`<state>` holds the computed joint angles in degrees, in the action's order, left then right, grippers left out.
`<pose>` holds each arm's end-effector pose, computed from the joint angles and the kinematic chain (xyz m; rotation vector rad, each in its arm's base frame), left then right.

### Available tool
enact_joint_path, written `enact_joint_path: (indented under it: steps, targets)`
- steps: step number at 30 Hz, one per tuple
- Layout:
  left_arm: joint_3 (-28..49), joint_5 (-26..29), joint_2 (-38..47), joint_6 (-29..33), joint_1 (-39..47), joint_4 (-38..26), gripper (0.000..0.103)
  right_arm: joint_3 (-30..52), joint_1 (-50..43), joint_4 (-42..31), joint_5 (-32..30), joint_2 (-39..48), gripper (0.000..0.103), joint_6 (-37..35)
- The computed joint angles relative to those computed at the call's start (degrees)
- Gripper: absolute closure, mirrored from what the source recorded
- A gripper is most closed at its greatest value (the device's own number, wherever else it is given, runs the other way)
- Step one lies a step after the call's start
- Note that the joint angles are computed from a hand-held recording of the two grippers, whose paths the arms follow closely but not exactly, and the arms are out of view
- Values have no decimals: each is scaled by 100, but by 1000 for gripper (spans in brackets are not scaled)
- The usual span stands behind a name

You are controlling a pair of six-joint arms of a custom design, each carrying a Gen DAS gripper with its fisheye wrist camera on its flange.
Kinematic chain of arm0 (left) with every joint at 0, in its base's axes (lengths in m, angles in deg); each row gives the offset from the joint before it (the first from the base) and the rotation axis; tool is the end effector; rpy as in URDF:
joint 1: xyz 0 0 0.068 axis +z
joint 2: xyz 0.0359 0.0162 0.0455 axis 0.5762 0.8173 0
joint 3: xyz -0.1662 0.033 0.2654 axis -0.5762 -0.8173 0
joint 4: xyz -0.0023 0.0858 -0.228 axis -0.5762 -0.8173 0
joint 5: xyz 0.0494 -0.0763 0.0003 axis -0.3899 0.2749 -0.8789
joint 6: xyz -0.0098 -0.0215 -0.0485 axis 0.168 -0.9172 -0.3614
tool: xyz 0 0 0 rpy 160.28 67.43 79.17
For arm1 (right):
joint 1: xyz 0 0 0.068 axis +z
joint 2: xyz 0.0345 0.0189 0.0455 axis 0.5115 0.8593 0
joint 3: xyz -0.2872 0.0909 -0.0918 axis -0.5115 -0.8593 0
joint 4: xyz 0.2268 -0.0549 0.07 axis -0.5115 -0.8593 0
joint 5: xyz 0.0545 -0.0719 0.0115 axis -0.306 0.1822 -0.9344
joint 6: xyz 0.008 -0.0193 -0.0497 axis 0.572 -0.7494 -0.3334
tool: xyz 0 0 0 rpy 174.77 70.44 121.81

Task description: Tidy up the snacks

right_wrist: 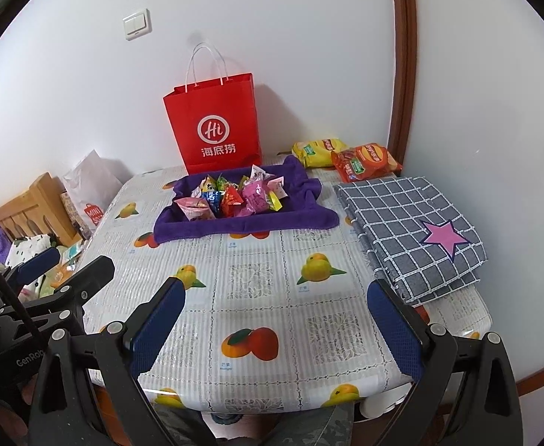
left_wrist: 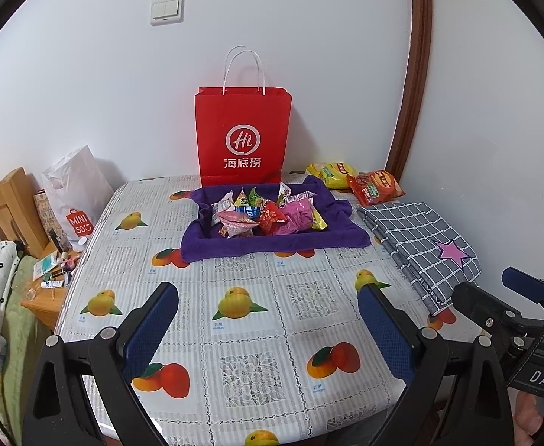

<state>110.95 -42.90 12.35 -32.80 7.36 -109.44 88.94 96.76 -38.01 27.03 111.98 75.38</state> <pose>0.2158 -0.1123 0.3198 0.4234 2.2306 -0.2656 0.1424 0.2552 0.2999 0.4481 2.2597 -0.0979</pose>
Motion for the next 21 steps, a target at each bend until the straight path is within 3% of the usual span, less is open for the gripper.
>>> enact_joint_path:
  steps: [21]
  targets:
    - [29, 14, 21, -14, -66, -5, 5, -121, 50, 110, 12, -81, 5, 103]
